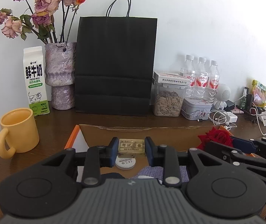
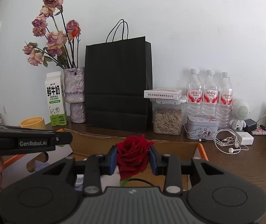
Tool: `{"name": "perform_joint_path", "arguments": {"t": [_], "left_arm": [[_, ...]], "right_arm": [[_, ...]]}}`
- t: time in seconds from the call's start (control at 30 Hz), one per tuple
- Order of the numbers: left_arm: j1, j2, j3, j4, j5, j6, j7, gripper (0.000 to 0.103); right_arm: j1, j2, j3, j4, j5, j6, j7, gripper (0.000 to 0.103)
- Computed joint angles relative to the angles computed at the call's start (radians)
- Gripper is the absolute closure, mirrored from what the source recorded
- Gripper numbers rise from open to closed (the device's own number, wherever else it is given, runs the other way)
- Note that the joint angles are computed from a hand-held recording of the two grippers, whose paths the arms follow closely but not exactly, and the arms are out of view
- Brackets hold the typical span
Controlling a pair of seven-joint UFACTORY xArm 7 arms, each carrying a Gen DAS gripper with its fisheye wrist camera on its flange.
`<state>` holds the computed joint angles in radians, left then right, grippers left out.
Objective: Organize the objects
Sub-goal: 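Lower the beige block and red rose into the box and open both grippers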
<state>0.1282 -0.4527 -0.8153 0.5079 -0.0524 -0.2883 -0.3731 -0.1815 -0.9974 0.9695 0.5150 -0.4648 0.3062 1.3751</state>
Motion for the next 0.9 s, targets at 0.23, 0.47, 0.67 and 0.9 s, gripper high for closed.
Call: {"name": "perform_joint_path", "arguments": {"t": [0.23,0.47,0.67,0.9], "left_arm": [[0.001,-0.002,-0.005,-0.006,0.003,0.0,0.002,0.071],[0.056,-0.037,-0.057,-0.006,-0.009,0.01,-0.034,0.026],[0.12,-0.093,-0.112,-0.01,0.016,0.012,-0.101,0.0],[0.127,-0.101,-0.108,-0.011,0.051,0.013,-0.141,0.0]], "right_arm": [[0.016,0.021,-0.007,-0.003,0.001,0.009,0.002,0.064],[0.024,0.021,-0.001,0.004,-0.003,0.061,0.03,0.017],[0.023,0.02,0.006,0.014,-0.023,0.071,0.04,0.003],[0.024,0.019,0.01,0.019,-0.033,0.081,0.054,0.003]]}}
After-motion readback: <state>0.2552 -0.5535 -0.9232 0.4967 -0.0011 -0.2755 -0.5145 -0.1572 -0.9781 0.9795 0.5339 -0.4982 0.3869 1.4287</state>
